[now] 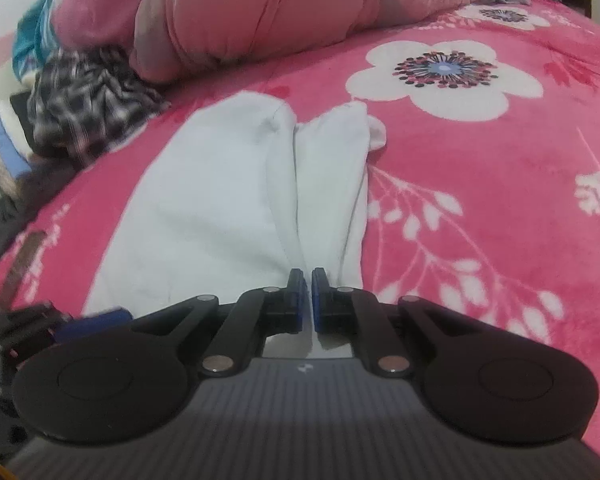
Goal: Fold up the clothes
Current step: 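Sweep the right gripper across the folded white shirt to flatten it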
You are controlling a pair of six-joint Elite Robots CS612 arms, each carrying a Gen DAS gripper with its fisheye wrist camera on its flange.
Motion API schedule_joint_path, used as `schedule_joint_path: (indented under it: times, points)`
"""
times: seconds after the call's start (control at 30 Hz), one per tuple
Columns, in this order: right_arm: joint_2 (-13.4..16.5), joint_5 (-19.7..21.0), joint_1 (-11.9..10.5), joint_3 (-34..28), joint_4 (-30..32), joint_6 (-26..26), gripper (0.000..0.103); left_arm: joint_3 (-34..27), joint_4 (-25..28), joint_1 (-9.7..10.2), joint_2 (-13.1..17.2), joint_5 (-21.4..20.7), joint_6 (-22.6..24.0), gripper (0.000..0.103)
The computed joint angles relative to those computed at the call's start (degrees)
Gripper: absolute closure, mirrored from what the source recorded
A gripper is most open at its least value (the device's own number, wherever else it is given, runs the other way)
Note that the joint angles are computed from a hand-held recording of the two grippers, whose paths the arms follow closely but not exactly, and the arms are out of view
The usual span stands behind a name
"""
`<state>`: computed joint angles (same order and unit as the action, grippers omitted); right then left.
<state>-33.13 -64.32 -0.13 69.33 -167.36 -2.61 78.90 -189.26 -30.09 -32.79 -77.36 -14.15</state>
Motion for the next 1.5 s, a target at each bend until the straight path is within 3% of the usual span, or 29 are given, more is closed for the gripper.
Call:
schedule_joint_path:
  times: [0.17,0.3,0.47,0.57,0.67,0.93,1.03,1.2,1.33,1.5]
  points:
    - [1.26,2.62,-1.01,-3.34,-1.59,4.57,0.098,0.20,0.50,0.68,-0.49,-2.51,-0.10,0.055]
    - [4.49,7.83,-2.62,-8.64,0.07,15.11,0.096,0.77,-0.94,1.10,-0.88,-3.99,-0.13,0.055]
    - [9.55,14.72,-3.45,-15.90,1.95,20.41,0.096,0.65,-2.14,1.68,-0.89,-5.29,-1.19,0.055]
    - [10.91,15.33,-3.08,-17.72,2.30,17.81,0.097,-0.13,-0.28,1.99,-0.82,-4.92,-2.88,0.055]
    - [10.71,16.14,-2.71,-16.18,-3.35,13.57,0.098,-0.66,0.97,2.26,-0.83,-5.48,-4.51,0.055]
    - [7.74,9.06,-0.64,-9.90,-12.90,-5.73,0.097,-2.92,6.17,2.63,-0.49,-5.93,-3.91,0.055]
    - [7.49,7.97,-1.08,-9.66,-13.29,-2.80,0.096,-3.65,7.72,2.64,-0.43,-5.89,-3.03,0.054]
    - [9.57,14.77,-4.15,-15.66,-2.33,14.14,0.079,-4.04,9.31,2.64,-0.34,-5.87,-2.22,0.053]
    - [15.76,26.22,-6.53,-27.65,11.17,28.46,0.079,-3.88,9.75,2.60,-0.50,-5.80,-1.82,0.053]
    - [19.24,25.97,-6.07,-35.90,24.71,22.04,0.081,-4.21,11.06,2.51,-0.56,-5.46,-1.37,0.053]
